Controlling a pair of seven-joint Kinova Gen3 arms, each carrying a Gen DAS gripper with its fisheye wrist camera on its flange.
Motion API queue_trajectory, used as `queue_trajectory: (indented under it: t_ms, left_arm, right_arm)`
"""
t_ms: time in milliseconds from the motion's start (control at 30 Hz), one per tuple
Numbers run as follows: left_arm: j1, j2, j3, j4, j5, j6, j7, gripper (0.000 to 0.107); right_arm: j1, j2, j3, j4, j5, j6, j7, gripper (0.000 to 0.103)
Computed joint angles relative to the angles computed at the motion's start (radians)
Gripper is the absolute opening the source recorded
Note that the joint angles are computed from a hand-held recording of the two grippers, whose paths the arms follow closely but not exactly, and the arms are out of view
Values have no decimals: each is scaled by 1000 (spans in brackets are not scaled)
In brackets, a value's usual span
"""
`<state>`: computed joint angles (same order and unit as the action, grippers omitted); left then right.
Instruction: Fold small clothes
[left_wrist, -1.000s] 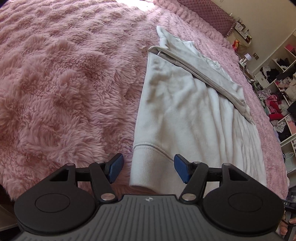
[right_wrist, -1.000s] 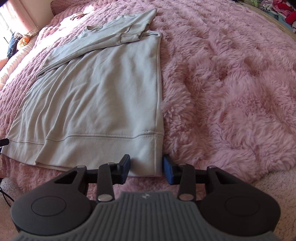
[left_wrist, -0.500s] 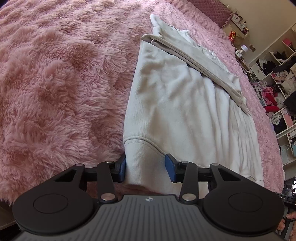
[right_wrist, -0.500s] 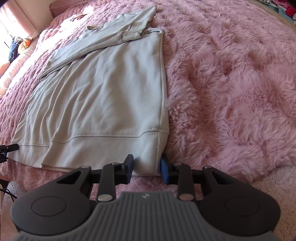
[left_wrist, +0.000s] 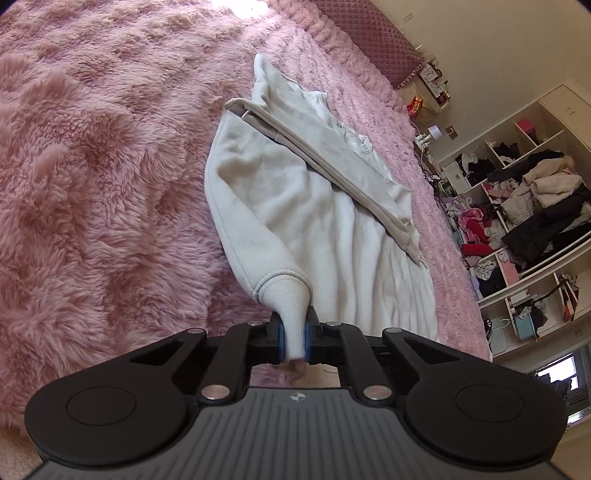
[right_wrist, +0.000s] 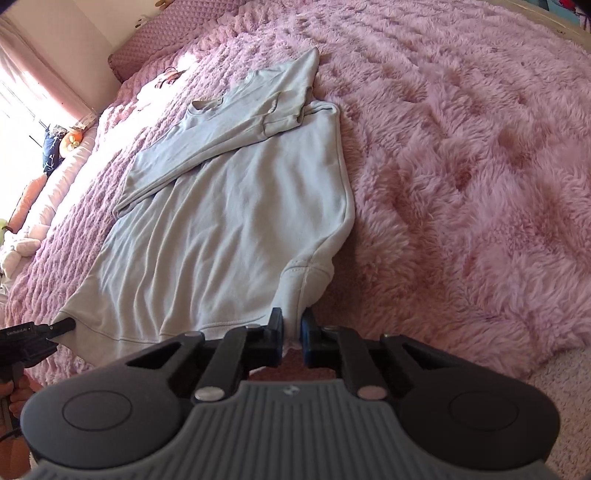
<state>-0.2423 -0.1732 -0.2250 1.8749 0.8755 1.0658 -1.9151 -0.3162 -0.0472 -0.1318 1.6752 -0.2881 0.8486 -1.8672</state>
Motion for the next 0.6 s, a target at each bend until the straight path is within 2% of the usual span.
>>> queue_trajectory:
  t_ms: [267, 600]
  left_arm:
    - [-26, 51, -26, 9, 212, -16, -117, 10]
    - [-85, 222, 69, -153, 332, -89, -216, 10]
  right_arm:
    - [34, 20, 36, -31, -157, -101, 52, 4]
    - [28, 169, 14, -196, -17, -244, 6, 3]
